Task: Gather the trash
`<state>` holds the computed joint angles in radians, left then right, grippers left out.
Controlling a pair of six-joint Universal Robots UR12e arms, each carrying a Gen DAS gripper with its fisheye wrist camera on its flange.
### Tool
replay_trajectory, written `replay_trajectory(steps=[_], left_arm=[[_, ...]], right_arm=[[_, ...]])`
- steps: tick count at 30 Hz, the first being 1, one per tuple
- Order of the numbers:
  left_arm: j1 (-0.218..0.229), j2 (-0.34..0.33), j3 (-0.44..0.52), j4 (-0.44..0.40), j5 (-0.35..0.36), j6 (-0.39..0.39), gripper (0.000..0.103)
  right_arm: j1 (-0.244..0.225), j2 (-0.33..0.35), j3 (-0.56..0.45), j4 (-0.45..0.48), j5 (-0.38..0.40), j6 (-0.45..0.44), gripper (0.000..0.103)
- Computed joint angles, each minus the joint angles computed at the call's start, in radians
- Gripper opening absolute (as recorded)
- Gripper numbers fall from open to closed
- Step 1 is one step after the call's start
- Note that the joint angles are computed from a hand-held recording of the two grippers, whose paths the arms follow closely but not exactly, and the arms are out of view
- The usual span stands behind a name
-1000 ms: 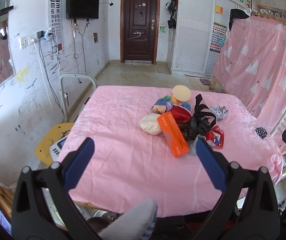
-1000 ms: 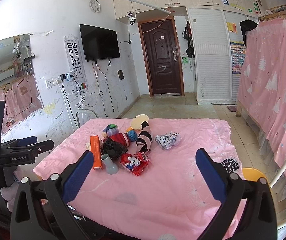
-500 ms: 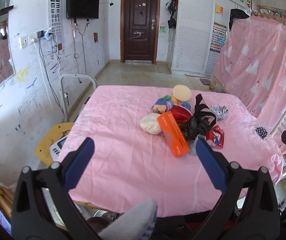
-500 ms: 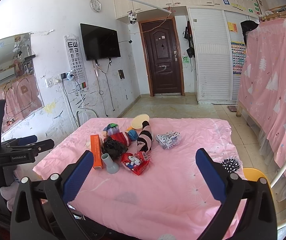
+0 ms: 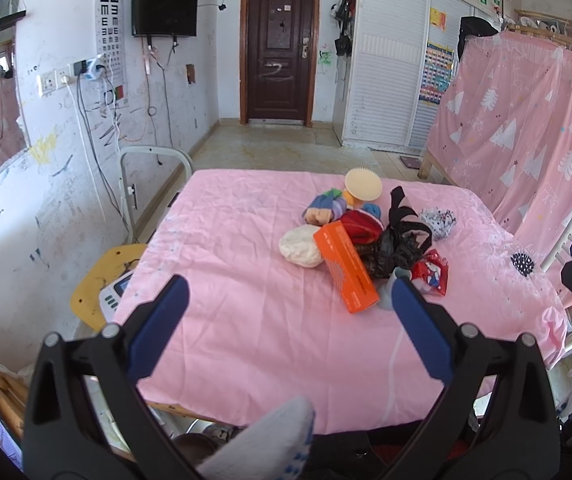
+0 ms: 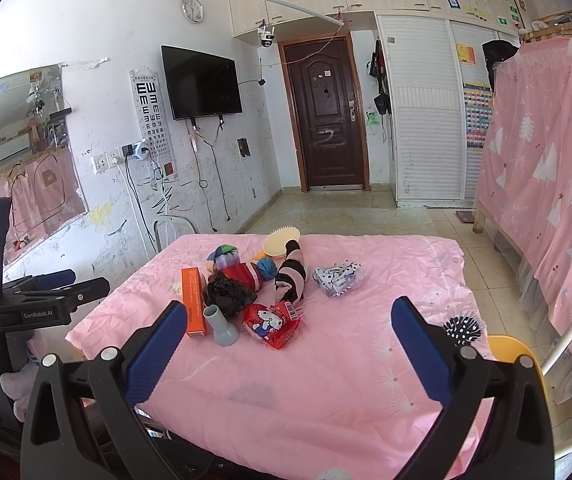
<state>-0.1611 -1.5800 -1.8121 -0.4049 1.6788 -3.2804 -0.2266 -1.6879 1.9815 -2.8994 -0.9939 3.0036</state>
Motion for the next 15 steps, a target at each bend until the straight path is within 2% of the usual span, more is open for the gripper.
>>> replay_trajectory(steps=[11, 15], left_arm=[[0.009, 0.0, -0.007, -0.009, -0.006, -0.001, 0.097], [0.01, -0.016, 0.004, -0.038, -0.013, -0.005, 0.097]], right_arm=[[0.004, 0.013, -0.008, 0.024, 0.001, -0.01, 0.092], [0.014, 0.034, -0.025, 0.066, -0.008, -0.028, 0.092]])
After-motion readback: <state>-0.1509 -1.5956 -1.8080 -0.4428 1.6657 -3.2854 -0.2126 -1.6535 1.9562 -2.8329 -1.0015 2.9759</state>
